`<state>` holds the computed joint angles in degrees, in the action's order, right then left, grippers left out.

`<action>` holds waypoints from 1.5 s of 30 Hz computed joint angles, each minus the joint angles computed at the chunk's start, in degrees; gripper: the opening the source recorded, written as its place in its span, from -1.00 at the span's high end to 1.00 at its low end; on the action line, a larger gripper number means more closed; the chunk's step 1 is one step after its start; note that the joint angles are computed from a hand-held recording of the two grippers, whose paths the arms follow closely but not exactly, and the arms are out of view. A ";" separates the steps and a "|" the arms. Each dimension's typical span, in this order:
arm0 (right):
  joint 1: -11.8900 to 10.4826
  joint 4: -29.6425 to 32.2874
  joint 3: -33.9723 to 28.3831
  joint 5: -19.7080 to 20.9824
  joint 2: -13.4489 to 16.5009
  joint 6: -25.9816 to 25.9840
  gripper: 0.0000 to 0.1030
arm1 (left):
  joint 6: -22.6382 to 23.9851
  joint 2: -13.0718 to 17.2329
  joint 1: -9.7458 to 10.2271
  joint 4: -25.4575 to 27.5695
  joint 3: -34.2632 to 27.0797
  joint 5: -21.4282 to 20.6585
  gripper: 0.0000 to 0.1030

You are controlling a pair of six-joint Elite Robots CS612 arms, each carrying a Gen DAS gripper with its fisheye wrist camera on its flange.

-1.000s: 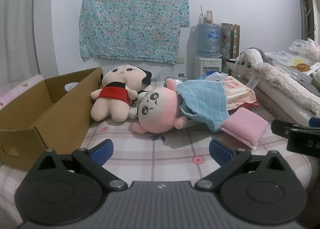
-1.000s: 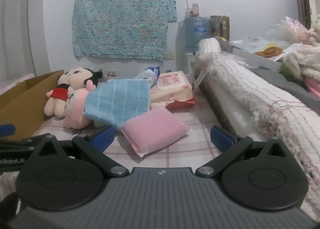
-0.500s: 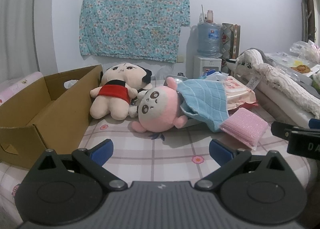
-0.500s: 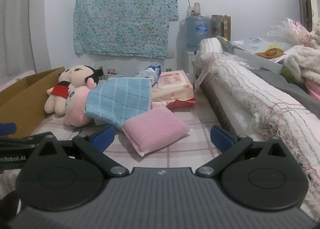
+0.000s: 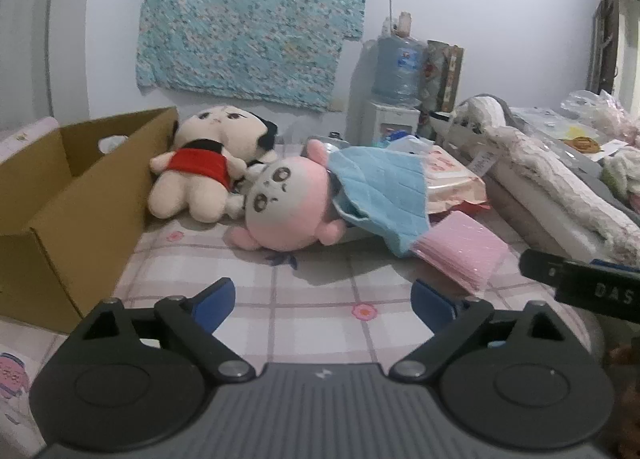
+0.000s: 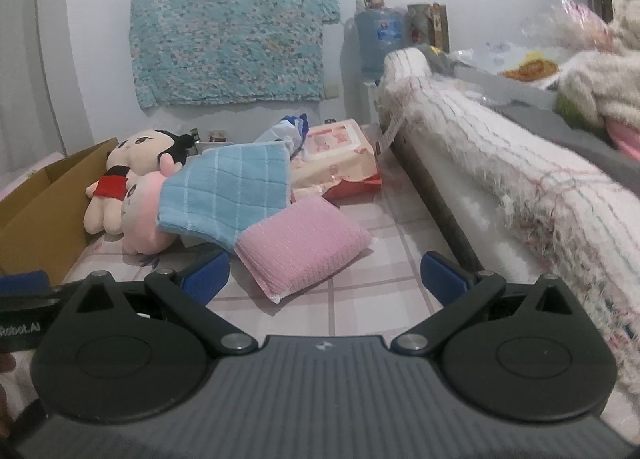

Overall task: Organize soft objects
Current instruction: 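Grasp the light-blue towel with the left tool while the right tool grasps the pink sponge pad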

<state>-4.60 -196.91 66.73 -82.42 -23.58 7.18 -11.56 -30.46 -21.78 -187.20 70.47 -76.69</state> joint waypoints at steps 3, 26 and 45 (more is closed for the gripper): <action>-0.19 1.71 -0.98 0.57 0.37 1.93 -0.98 | -1.03 0.00 0.58 1.18 -0.41 -3.93 -0.58; -0.09 27.03 -20.78 8.20 8.30 0.39 -0.98 | -30.87 19.94 7.35 19.40 -38.30 -38.97 -0.17; -0.39 18.68 -17.18 8.83 6.92 -0.66 -0.98 | -20.20 14.04 5.45 8.23 -28.55 -22.00 0.86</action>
